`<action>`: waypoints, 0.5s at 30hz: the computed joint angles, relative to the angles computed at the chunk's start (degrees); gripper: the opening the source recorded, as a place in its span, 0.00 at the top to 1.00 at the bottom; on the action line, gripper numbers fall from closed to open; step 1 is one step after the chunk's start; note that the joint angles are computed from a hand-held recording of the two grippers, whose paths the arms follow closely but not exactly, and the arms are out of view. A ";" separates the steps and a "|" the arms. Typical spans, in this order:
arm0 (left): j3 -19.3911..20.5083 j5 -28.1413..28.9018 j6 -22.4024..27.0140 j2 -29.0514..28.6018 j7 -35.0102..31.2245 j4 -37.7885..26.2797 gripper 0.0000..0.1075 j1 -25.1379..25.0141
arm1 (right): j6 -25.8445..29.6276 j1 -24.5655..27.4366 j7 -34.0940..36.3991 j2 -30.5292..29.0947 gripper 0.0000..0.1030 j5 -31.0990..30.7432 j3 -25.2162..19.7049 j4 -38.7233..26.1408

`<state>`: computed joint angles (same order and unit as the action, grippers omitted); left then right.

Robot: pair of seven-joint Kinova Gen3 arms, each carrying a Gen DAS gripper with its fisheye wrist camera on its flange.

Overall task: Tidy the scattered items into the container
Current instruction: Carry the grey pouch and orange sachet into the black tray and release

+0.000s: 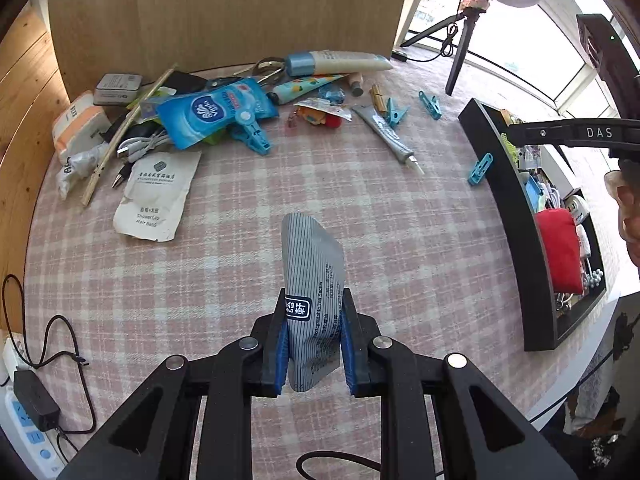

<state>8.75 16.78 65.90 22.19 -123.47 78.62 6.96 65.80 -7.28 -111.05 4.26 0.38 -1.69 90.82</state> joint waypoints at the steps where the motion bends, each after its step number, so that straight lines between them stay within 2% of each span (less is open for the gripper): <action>1: 0.79 0.07 0.92 -0.33 0.62 -0.60 0.81 1.15 | 0.32 0.47 -0.54 -1.27 0.65 0.50 0.47 1.14; 3: 1.32 -0.51 2.70 -2.03 2.79 -0.98 0.81 3.87 | 1.56 1.97 -0.89 -4.36 0.65 0.99 1.49 3.33; 7: 3.45 0.28 4.76 -2.77 2.06 -1.86 0.81 7.46 | 2.76 5.11 -2.40 -10.21 0.64 2.06 2.74 7.86; 15: 6.58 2.25 7.52 -0.84 2.58 -7.10 0.81 16.10 | 4.57 12.04 -5.54 -21.95 0.64 2.67 5.69 17.41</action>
<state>15.32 19.03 73.42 21.35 -120.88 71.52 23.06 70.37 4.77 -116.59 -17.69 3.05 4.00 108.23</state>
